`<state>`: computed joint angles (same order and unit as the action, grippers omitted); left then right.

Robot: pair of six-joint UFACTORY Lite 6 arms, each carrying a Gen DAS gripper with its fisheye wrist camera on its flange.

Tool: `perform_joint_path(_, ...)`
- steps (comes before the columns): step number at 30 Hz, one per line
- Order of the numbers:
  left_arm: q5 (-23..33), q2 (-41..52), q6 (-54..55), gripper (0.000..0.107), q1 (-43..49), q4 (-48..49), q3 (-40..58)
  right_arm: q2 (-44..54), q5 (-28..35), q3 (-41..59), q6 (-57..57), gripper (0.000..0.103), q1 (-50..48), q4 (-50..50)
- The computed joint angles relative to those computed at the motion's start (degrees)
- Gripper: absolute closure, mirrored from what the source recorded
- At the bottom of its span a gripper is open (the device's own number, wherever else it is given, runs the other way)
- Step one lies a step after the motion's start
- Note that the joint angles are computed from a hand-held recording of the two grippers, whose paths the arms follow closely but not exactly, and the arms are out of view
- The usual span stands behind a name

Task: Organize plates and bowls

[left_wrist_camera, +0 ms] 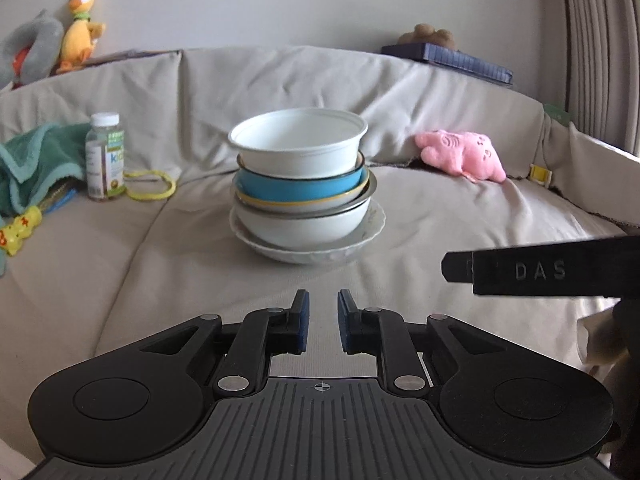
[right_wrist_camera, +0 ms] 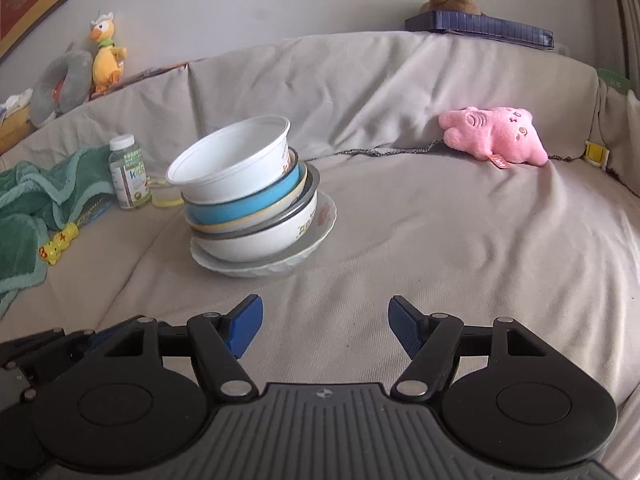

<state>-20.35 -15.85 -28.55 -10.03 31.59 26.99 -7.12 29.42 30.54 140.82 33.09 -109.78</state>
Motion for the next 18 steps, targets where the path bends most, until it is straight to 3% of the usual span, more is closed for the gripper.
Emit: perform_joint_path(18,-0.93,-1.30,-1.72,0.089,1.38,1.77,-0.74,2.29,-1.18,0.27,-0.19,0.033,1.48,-1.00)
